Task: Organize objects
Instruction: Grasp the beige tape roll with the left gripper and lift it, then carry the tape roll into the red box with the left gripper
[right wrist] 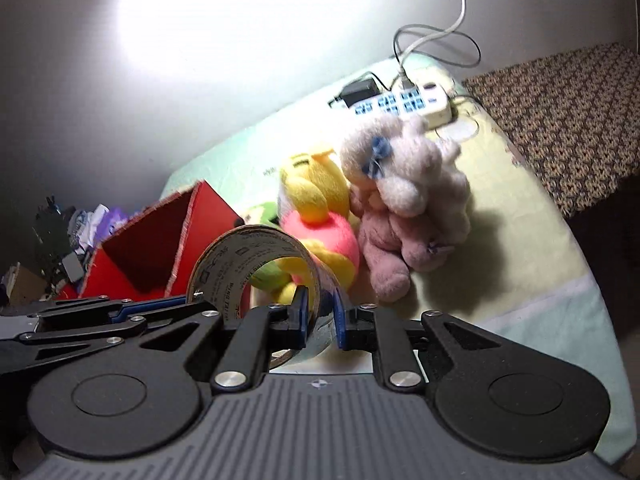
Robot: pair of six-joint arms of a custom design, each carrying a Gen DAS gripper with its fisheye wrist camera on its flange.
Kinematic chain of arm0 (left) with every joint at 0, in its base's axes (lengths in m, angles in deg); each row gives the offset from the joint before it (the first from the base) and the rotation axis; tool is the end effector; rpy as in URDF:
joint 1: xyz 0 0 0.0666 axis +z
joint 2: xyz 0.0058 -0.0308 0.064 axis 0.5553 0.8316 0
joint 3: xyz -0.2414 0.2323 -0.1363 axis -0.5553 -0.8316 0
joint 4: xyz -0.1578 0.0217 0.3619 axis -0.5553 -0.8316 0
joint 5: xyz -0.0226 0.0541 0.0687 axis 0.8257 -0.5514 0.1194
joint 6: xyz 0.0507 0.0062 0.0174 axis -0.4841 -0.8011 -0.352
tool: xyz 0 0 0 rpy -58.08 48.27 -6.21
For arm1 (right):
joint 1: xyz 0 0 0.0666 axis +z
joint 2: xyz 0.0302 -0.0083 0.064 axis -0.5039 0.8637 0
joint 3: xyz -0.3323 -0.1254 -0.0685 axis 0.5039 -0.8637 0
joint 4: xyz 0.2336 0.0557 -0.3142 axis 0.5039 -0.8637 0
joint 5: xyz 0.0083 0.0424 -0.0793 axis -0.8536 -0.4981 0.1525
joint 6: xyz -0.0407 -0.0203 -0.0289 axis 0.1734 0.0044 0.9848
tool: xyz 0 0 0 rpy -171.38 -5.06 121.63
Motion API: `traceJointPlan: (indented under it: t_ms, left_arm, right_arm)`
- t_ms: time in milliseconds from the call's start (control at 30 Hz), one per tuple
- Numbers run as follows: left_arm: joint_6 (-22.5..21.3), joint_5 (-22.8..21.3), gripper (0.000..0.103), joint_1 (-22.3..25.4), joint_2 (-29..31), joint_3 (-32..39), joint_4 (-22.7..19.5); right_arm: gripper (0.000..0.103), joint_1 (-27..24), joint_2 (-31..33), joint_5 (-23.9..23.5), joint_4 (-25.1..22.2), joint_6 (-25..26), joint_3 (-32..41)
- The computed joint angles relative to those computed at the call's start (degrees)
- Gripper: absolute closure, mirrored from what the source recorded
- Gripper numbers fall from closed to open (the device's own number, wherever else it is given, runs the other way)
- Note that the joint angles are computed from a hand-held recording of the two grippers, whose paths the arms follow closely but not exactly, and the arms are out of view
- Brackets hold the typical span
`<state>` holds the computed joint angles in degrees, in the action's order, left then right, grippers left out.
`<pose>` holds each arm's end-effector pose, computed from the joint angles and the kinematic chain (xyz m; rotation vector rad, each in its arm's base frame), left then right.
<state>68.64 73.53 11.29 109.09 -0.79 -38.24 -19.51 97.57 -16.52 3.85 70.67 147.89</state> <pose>0.4225 -0.1779 0.4129 0.3361 2.4675 -0.3230 0.4544 0.0990 0.3877 -0.0529 2.3818 0.6738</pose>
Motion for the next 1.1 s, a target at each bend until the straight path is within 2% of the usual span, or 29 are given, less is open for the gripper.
traceJointPlan:
  t_ms: [167, 300, 400, 600, 767, 967, 1100]
  left_arm:
    - [-3.0, 0.8, 0.093, 3.2, -5.4, 0.0, 2.6]
    - [-5.4, 0.8, 0.093, 7.5, -8.3, -0.1, 4.0]
    - [-6.1, 1.8, 0.093, 11.8, -8.7, 0.4, 3.6]
    - [-6.4, 5.5, 0.093, 20.8, -5.4, 1.5, 2.0]
    - [-7.2, 7.0, 0.093, 25.8, -1.5, 1.3, 0.7]
    - [-8.0, 8.8, 0.093, 29.1, 4.8, 3.0, -2.1]
    - [-8.6, 9.6, 0.093, 30.1, 7.9, 4.4, -4.2]
  right_arm:
    - [0.090, 3.6, 0.7, 0.9, 3.9, -0.5, 4.3]
    - [0.091, 7.6, 4.8, 1.2, 4.8, -0.8, 9.8]
    - [0.091, 11.1, 8.9, 3.0, 4.4, 0.9, 14.5]
    - [0.091, 16.2, 19.4, 5.7, -1.8, 3.3, 26.2]
    - [0.091, 19.2, 26.7, 10.1, -8.1, 5.1, 34.3]
    - [0.091, 21.5, 34.6, 14.6, -16.0, 8.4, 43.2]
    - [0.091, 22.0, 37.8, 16.1, -19.2, 9.7, 47.2]
